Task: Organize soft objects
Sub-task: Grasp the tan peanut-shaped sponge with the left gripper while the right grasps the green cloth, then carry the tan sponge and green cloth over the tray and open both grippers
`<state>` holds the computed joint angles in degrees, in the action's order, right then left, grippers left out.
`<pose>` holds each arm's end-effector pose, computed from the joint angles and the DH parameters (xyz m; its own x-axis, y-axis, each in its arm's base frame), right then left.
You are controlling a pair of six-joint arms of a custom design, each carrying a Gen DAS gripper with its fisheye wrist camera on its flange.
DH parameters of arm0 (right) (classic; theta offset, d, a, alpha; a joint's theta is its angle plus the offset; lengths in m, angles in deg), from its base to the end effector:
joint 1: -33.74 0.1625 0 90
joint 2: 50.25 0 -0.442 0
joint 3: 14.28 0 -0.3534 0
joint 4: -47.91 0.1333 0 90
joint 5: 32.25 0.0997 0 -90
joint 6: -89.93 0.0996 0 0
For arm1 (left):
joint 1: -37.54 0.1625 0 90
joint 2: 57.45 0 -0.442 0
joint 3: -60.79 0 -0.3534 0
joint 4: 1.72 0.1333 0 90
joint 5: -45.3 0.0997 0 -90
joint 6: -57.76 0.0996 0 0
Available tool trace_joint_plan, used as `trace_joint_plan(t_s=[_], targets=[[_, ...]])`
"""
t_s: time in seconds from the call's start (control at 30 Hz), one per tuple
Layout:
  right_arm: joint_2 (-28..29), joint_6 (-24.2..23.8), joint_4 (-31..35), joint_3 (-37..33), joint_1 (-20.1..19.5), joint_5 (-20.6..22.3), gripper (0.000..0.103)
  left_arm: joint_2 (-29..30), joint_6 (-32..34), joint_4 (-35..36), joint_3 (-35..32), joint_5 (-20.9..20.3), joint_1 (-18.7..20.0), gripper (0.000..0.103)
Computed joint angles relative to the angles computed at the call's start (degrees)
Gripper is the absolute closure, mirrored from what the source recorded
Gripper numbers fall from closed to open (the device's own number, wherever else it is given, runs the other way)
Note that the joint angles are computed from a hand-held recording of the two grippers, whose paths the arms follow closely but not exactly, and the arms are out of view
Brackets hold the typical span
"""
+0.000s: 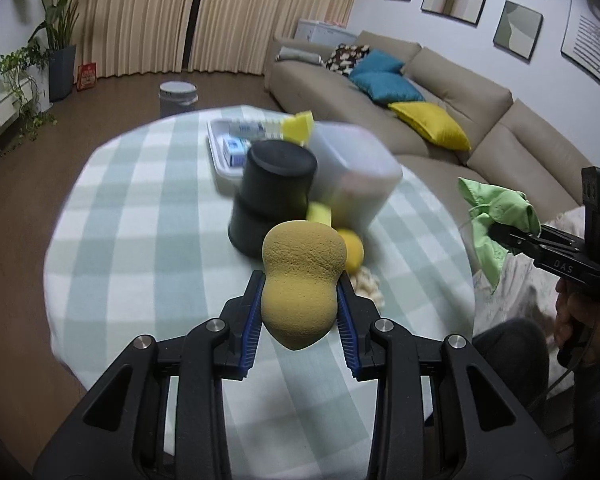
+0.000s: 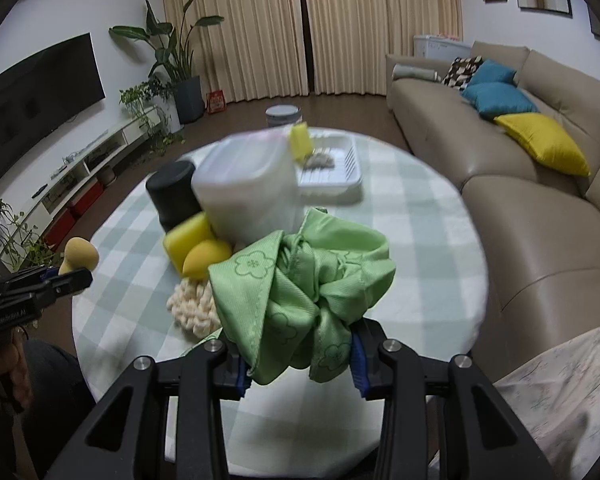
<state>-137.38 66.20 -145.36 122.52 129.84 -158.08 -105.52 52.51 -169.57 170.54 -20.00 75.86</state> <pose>0.1144 -0.3649 0.3669 -0.7585 0.1126 0.6419 -0.4023 0.6940 -0.5970 -0.3497 -0.4993 0.1211 -0.7208 0.5834 -0.3742 0.6905 0.6516 -0.3140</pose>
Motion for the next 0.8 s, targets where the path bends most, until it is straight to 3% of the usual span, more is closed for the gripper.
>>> trace_joint_plan(t_s=[0.2,0.4,0.6,0.8], targets=[[-1.1,-3.9,2.5,-5.1,1.3,-2.0,0.062,0.3,3.4,1.7,-5.0,1.4,0.0,0.072],[0.3,-9.6,3.8,-12.6,2.4,-2.9,0.062,3.1,9.1,5.0,-14.5,3.2,0.2,0.071],[4.5,-14.0,7.7,-22.8,2.2,-2.0,0.062,9.6,13.8,13.5,-29.2,3.7,1.8,0.071],[10.5,-15.0,17.5,-36.4,0.7,0.3,0.062,20.3,17.6,26.2,-49.5,3.6,3.9,0.071]])
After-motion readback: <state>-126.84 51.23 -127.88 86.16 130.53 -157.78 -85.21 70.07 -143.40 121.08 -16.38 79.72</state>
